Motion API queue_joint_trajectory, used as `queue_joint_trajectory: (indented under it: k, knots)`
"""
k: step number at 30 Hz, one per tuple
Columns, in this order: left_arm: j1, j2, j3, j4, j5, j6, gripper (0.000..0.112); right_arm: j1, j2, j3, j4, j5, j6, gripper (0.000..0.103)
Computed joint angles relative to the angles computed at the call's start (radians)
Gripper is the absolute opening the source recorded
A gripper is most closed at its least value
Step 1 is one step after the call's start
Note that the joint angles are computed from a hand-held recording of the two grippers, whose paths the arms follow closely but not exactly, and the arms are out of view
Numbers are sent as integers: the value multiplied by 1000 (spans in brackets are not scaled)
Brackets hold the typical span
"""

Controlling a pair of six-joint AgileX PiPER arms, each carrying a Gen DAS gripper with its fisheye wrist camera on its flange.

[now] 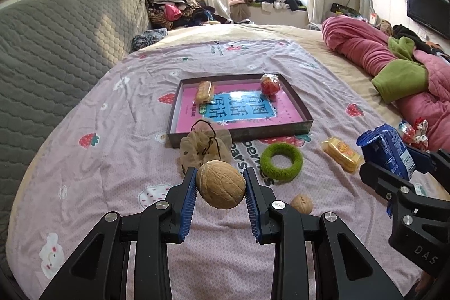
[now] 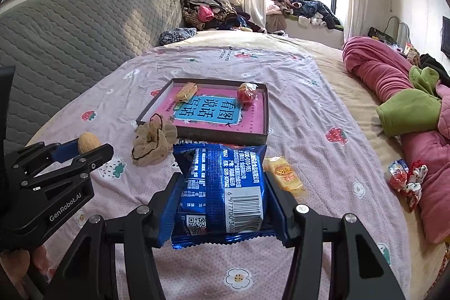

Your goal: Organize objects

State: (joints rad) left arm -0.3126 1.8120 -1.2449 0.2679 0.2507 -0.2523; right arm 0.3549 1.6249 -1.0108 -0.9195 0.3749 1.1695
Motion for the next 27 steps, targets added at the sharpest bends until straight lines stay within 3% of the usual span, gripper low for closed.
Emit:
queue_joint_trajectory:
  k: [27]
  knots:
    - [-3,-23,-130,8,83,6,34,12,-65,-72,-21,75,-30,56]
